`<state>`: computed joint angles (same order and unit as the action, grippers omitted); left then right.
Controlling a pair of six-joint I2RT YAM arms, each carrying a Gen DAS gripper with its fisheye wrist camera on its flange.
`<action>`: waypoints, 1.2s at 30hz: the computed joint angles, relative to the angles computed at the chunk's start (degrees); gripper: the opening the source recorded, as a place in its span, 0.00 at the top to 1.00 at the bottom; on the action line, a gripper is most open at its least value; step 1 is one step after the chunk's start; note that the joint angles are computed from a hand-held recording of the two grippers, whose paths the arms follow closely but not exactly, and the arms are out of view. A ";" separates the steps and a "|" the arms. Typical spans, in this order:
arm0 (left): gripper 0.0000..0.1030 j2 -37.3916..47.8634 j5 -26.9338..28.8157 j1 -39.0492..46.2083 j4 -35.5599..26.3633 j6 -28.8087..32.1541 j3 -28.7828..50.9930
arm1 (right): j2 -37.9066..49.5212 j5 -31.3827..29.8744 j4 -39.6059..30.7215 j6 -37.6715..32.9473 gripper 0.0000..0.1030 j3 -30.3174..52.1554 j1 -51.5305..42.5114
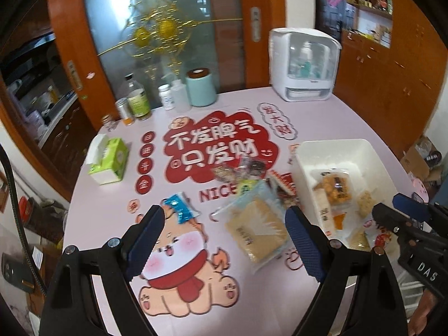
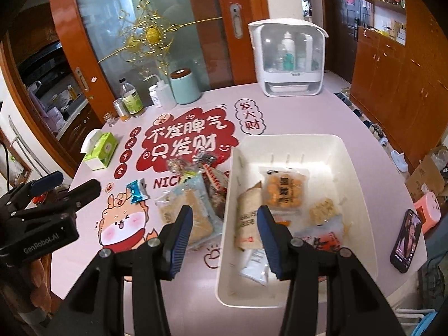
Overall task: Organize snacks
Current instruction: 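Withdraw both grippers from the tray toward the snack pile, then grasp the blue-wrapped candy with the left gripper while the right grasps the clear bread bag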
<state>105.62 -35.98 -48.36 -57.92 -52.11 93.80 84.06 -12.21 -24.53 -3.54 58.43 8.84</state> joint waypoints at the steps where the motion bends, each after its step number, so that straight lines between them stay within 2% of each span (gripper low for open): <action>1: 0.15 -1.46 -0.11 0.36 0.26 -0.37 -1.96 | 0.19 0.26 0.02 0.35 0.53 0.21 0.83; 10: 0.15 -11.16 1.08 4.67 3.86 -0.76 -16.28 | 3.56 1.22 0.90 2.90 0.53 1.85 6.11; 14: 0.15 -14.34 3.30 8.52 7.51 2.17 -21.98 | 6.33 1.44 2.04 3.56 0.51 2.83 8.66; 16: 0.15 -15.46 4.85 11.11 10.06 4.63 -24.83 | 8.38 1.48 3.11 3.56 0.42 3.59 9.88; 18: 0.15 -15.93 6.79 13.79 13.17 7.98 -27.26 | 10.53 1.92 4.12 3.49 0.41 4.43 11.07; 20: 0.15 -15.36 9.36 16.99 16.36 12.19 -29.26 | 13.34 2.20 3.93 3.37 0.35 6.31 12.10; 22: 0.15 -14.14 11.33 19.86 19.50 15.73 -30.82 | 16.90 3.06 3.52 3.16 0.25 8.74 13.42; 24: 0.15 -12.08 12.92 22.22 21.53 17.87 -31.23 | 20.00 4.85 3.81 2.90 0.23 10.63 14.70; 27: 0.15 -8.51 16.62 26.01 25.68 20.70 -31.60 | 25.76 7.67 3.62 2.77 0.14 14.32 16.44; 32: 0.15 -2.99 22.27 30.31 30.86 22.82 -30.78 | 35.02 10.95 2.49 0.42 0.12 20.57 18.58; 36: 0.15 1.69 24.74 32.24 32.45 23.84 -28.48 | 42.08 13.53 1.33 -1.28 0.10 25.67 19.46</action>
<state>107.30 -11.23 -16.12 -25.47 -28.27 65.33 126.14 1.32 -23.21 -4.82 84.10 28.30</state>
